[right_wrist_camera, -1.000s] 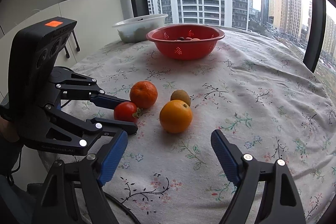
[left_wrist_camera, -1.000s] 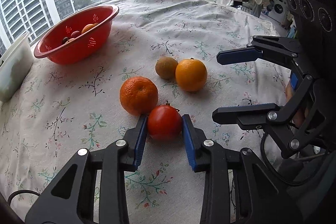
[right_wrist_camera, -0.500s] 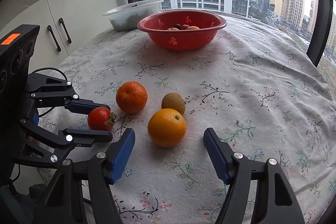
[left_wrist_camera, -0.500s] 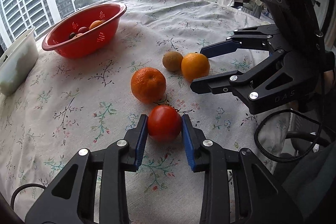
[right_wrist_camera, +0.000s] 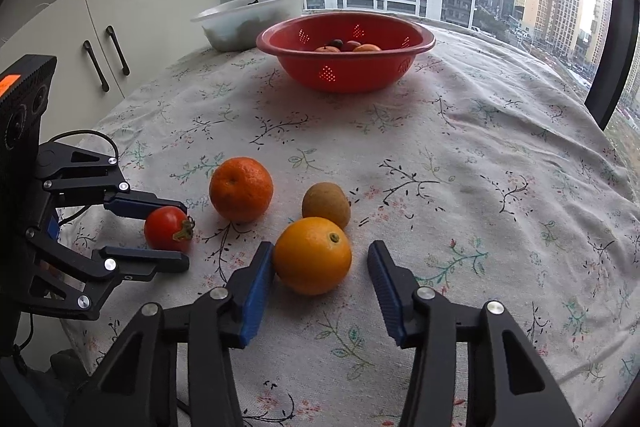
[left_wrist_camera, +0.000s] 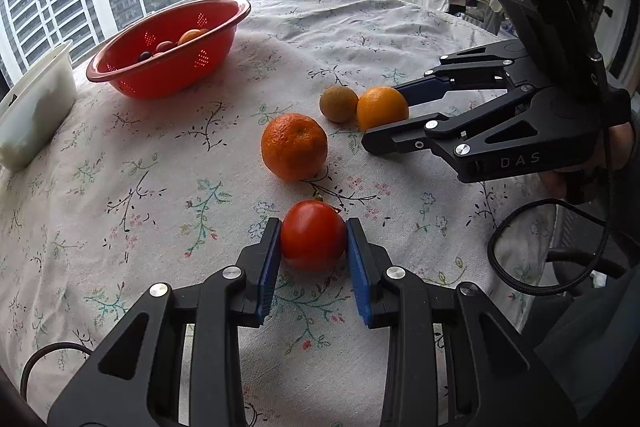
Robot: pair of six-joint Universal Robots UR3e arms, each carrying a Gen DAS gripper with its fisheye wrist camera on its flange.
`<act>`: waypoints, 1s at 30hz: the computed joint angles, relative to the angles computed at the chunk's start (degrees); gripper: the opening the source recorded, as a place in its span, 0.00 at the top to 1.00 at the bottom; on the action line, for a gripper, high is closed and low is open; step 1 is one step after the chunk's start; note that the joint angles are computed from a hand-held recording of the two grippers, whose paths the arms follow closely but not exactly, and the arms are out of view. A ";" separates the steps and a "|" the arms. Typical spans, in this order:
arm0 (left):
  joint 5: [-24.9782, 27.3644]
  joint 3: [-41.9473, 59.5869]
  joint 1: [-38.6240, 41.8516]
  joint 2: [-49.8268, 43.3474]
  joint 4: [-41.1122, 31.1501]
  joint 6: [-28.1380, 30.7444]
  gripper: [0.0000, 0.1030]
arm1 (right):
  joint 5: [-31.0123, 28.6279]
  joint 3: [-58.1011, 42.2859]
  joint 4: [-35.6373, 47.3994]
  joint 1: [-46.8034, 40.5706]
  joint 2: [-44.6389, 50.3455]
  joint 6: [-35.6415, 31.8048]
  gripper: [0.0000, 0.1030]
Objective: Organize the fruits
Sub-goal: 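Grasp a red tomato with the left tool while the right tool grasps an orange, then lift the tomato and orange and carry them over the red colander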
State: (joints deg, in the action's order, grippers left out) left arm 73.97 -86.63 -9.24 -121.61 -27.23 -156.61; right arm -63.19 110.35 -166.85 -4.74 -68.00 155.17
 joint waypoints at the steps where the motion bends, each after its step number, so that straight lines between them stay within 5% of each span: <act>1: -0.07 0.03 0.01 -0.06 0.08 -0.02 0.71 | -0.07 0.16 -0.07 -0.09 -0.05 -0.02 0.56; 30: -0.77 -1.48 0.98 1.17 -0.10 0.60 0.71 | 3.70 6.56 -4.14 -3.95 -3.79 0.55 0.61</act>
